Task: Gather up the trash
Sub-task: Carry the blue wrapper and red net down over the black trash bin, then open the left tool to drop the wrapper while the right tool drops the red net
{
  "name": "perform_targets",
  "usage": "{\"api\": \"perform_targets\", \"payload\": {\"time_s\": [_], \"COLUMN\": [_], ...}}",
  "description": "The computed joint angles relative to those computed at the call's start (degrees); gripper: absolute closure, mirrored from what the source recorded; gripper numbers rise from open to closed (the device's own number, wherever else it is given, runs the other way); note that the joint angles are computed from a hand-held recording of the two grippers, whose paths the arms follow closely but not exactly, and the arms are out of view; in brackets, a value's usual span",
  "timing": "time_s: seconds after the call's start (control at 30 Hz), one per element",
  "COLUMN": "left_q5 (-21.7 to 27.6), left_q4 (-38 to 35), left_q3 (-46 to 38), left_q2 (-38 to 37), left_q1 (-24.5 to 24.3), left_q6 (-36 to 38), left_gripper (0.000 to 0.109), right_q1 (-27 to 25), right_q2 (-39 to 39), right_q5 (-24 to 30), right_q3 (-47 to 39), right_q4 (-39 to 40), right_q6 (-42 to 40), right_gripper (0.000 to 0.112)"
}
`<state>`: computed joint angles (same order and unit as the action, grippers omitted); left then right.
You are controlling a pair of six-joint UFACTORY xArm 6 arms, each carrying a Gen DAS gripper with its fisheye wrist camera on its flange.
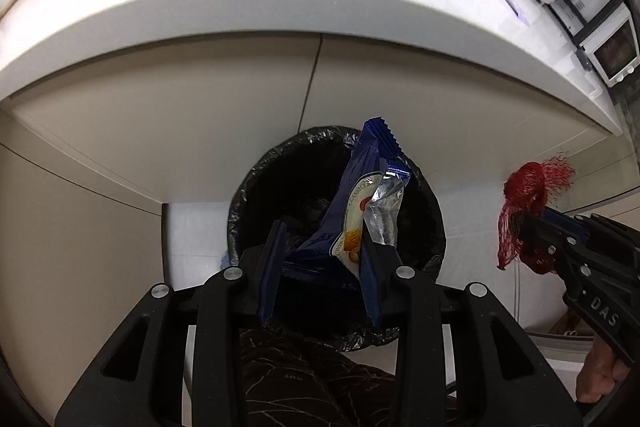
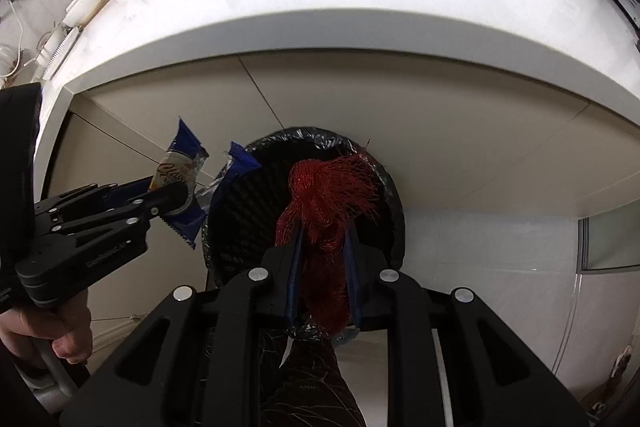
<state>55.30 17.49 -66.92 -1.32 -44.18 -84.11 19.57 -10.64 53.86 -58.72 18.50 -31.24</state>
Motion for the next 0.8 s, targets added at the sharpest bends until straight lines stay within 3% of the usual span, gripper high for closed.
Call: {"api": "perform_targets", "payload": {"time_s": [0.43,0.6,0.8], "left_q5": [-1.72,-0.77,0.45], "left_q4": [-2.31,-1.97,-1.66], "left_q3": [-4.42,-6.57,-7.56], "left_q2": [6.41,8.34,8.94], "left_q1": [1.06,0.90,0.75], "left_q6": [3.81,4.11,3.99], "left_gripper": [0.072,0.062,0.040], "right_q1": [-2.20,-2.65,-2.15], "right_q2": [0.67,1.27,2.90], "right_q5": [0.08,-0.01,-0.32], "right_q3": [0.57,0.57,-0.51], "right_q4": [-1.35,-1.20,-1.15], "right_q6": [1.55,1.59,2.28], "right_gripper": [0.094,0.094,0.094]}}
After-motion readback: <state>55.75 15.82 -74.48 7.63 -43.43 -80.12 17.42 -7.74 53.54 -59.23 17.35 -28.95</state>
